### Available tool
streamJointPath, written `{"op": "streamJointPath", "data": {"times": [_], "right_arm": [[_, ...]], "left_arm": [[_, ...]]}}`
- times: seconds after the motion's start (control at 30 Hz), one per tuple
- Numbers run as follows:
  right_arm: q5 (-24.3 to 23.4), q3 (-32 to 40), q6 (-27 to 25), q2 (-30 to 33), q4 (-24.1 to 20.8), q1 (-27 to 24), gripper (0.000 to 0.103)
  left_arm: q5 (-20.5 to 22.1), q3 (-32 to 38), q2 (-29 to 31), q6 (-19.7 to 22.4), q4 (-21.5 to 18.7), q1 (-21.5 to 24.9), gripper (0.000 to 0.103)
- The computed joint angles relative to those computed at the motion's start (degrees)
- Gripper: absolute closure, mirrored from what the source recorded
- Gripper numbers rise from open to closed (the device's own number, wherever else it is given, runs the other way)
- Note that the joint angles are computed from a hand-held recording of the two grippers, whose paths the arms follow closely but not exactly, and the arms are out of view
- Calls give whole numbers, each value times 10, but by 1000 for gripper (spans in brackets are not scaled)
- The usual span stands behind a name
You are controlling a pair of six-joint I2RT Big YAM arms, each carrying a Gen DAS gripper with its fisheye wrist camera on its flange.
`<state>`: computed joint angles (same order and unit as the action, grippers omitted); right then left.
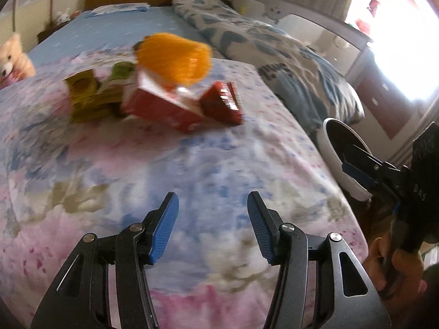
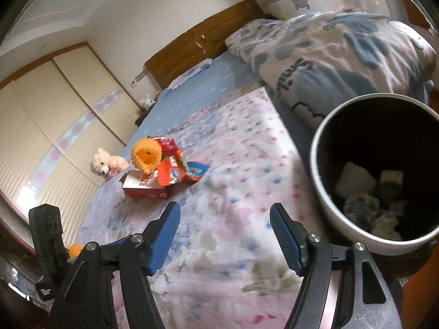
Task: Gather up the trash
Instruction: 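Move both open tools back over the trash on the bed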
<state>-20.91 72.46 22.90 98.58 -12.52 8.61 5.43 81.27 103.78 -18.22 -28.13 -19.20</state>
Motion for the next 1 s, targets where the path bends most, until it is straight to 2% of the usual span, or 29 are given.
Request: {"op": "streamJointPath", "data": {"times": [0.2,0.43,0.5,0.7,0.97,1.0], "right_arm": [[-8,31,-7,29,-8,17,33],[-29,79,-4,69,-29,29,35],[-31,93,-6,79,-34,32,35],[-42,137,-6,107,-47,35,36],[-63,231,-18,172,-86,42,47],[-64,246,-18,182,-95,42,48]], "left_arm": [[0,-3,-2,-12,4,23,50],[15,28,14,-26,-2,47,50],[19,43,21,-28,-5,52,44],[32,94,45,-26,-11,65,37],[71,164,100,-17,-42,81,37],[73,168,104,-16,-45,81,40]]}}
